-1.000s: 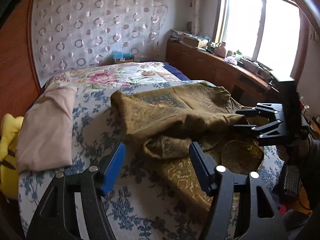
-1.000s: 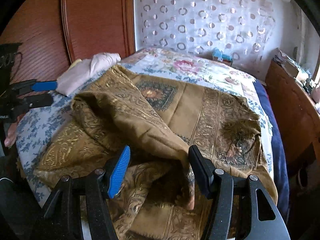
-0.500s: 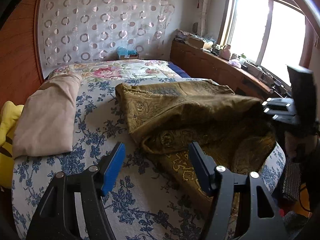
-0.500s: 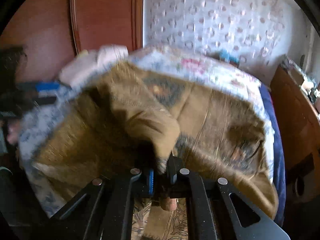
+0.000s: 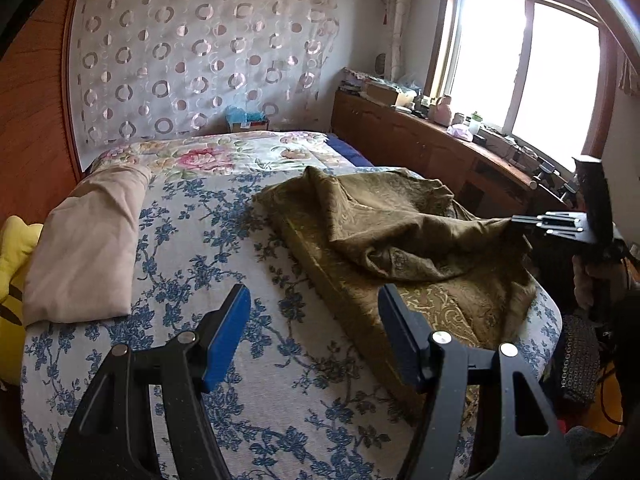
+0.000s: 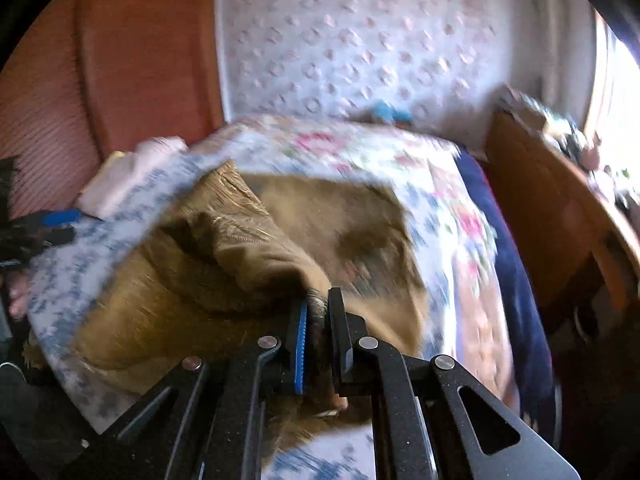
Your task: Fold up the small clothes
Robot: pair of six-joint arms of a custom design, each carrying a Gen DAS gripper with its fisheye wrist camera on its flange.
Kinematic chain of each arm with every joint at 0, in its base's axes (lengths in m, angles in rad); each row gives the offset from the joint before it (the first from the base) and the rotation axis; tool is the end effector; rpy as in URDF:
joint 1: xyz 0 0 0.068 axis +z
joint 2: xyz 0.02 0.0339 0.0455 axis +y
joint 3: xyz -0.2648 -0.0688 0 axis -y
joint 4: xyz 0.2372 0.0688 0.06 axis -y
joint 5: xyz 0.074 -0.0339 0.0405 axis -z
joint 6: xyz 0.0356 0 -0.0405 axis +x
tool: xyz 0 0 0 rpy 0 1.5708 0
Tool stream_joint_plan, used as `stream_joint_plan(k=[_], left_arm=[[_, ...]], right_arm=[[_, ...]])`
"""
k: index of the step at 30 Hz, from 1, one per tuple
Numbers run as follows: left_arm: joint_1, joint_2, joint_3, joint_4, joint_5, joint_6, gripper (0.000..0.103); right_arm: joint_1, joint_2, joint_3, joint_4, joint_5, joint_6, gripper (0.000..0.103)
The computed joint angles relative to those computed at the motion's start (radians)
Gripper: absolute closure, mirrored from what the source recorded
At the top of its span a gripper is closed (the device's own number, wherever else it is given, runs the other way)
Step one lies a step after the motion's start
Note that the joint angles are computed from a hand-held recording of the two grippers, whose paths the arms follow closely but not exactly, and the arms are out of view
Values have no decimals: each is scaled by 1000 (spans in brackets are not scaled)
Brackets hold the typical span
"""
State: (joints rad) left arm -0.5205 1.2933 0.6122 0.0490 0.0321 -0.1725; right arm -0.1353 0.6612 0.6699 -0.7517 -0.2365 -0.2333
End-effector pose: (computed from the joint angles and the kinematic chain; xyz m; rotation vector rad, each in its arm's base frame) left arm 0.2232 -0.1293 0.2007 0.4048 2.1978 -0.4186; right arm 0.1276 -0.0090 0.2647 -0.2312 2.2782 0.0830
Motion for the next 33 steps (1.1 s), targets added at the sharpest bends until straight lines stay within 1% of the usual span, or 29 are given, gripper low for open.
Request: stream_joint_plan(k=[1,3,5,6,7,10,12,13,16,17,18,20,23,26,30,31,33], left_arm=[[-4,4,0,3,-2,-1,36],[-4,9,2,6,-1,0,36],[-17,10,4,5,-11,-5,36],[-24,8,2,5,-19,-5,36],[-27,7,2,5,-25,-4,36],[-25,-1,-3,7,-29,-9,36],[-23,-6,-5,6,-30,-11,36],[-19,-11,-8,5,-29,-11,36],[-8,-21,-15,0,-27,-11,36],[-4,-23,-18,1,-24,-11,36],[0,-28,-23,1,-23,-10,36],[10,-36,-30,1,-18,-11,36],[26,-45,-43,5,-7,-12,36],[39,-49,-50,6,1,-14,36],[55,-53,-63,11,12,-14,36],[60,-55,-67,12,15,-15,36],[69,-62,-73,14,21,-14,36]], right_arm=[[-26,0,-11,-5,-1,-17,95],[-90,-8,-16,-25,-54,-47,90],[-100,-19,2,-46,-69,-41,76],[-99,-20,14,-47,-69,-39,71],[-90,-36,24,-56,-67,-34,71],[33,-49,31,-27,-10,39,70],[170,-42,23,12,57,107,70],[206,-38,11,35,67,118,70],[401,55,-6,131,129,193,70],[450,93,-9,165,142,202,72],[501,136,-10,197,156,209,76],[589,243,-3,259,183,228,78],[636,404,26,348,181,247,78],[644,518,60,401,142,265,79],[647,613,128,399,144,274,79],[648,628,134,403,140,275,79],[644,626,154,374,142,274,79]])
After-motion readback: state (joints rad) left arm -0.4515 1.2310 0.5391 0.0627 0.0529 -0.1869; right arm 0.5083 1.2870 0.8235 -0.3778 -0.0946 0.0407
